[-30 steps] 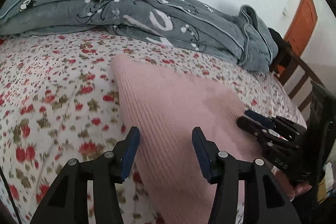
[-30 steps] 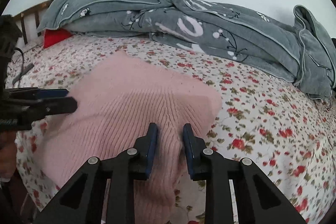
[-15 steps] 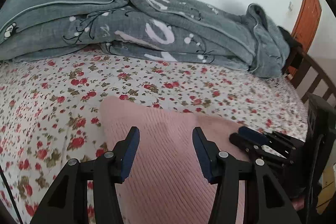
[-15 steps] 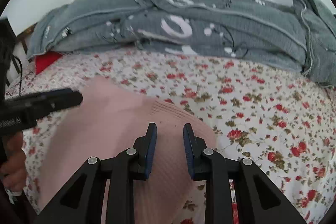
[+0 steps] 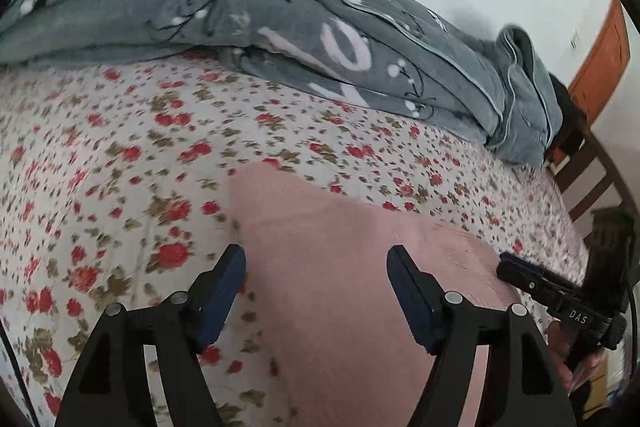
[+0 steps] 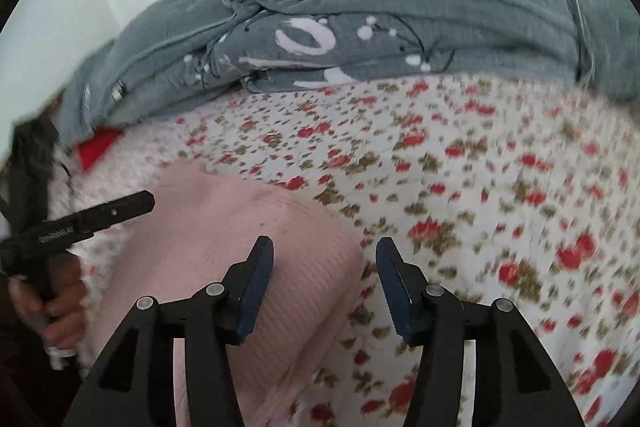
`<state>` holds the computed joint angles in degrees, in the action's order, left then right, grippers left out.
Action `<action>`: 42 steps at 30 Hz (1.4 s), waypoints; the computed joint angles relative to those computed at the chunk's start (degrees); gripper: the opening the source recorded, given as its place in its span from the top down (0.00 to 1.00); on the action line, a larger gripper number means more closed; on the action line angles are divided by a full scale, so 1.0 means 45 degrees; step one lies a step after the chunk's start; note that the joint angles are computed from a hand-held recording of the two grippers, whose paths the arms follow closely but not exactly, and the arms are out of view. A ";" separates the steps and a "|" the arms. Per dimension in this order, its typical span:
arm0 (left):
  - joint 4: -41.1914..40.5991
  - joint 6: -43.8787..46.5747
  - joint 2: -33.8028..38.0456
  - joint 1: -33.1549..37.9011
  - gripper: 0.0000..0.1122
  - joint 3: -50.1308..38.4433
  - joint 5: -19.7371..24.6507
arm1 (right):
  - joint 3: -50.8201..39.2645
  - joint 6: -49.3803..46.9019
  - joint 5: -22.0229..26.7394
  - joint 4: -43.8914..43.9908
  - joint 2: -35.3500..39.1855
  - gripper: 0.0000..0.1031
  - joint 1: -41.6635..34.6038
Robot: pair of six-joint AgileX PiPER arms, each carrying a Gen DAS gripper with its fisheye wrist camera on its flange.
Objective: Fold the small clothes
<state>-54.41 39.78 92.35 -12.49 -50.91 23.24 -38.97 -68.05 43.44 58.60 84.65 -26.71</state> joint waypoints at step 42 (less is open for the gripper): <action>0.3607 -0.4887 0.2265 -0.1215 0.61 -0.2777 0.0506 | -0.0267 0.0124 -0.1863 0.0592 0.0593 0.55 0.1278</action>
<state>-38.18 17.79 102.54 -17.96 -63.40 25.52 -40.18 -67.50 35.06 61.27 87.32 -20.96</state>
